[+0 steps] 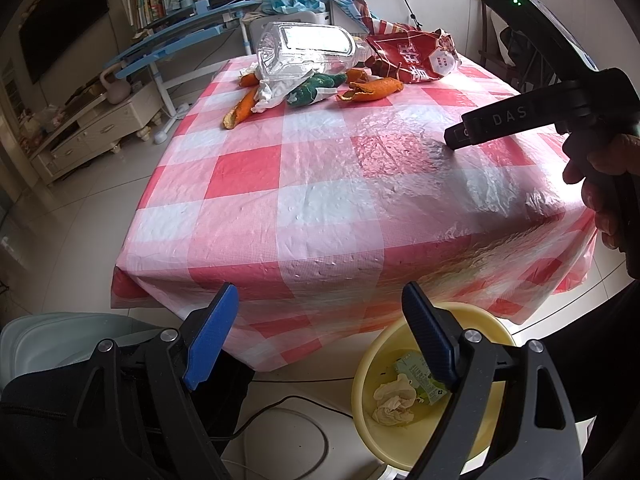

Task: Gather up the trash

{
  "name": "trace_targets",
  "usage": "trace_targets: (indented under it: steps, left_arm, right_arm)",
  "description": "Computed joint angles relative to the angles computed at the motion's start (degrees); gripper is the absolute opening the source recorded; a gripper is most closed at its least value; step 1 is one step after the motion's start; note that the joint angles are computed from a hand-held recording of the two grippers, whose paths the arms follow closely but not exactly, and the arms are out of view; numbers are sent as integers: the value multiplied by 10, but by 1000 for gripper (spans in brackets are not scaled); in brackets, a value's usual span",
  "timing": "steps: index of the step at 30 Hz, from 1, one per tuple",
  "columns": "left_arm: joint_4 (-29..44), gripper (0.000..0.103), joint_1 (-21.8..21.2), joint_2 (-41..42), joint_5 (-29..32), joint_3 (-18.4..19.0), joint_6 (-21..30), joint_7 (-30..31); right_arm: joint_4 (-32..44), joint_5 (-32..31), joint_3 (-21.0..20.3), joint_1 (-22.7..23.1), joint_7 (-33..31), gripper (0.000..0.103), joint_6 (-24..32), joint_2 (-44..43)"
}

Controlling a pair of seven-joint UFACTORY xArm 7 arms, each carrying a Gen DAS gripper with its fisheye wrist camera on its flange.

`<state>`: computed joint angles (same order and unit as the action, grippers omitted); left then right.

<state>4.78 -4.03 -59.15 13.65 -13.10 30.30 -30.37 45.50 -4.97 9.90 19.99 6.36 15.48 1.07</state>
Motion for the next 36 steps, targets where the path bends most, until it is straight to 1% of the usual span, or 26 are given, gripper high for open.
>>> trace_targets:
  steps: [9, 15, 36]
  left_arm:
    - [3, 81, -4, -1, 0, -6, 3, -9]
    - [4, 81, 0, -2, 2, 2, 4, -2]
    - [4, 81, 0, -4, -1, 2, 5, 1]
  right_arm:
    - [1, -2, 0, 0, 1, 97, -1, 1]
    - [1, -2, -1, 0, 1, 97, -1, 1]
    - [-2, -4, 0, 0, 4, 97, -3, -1]
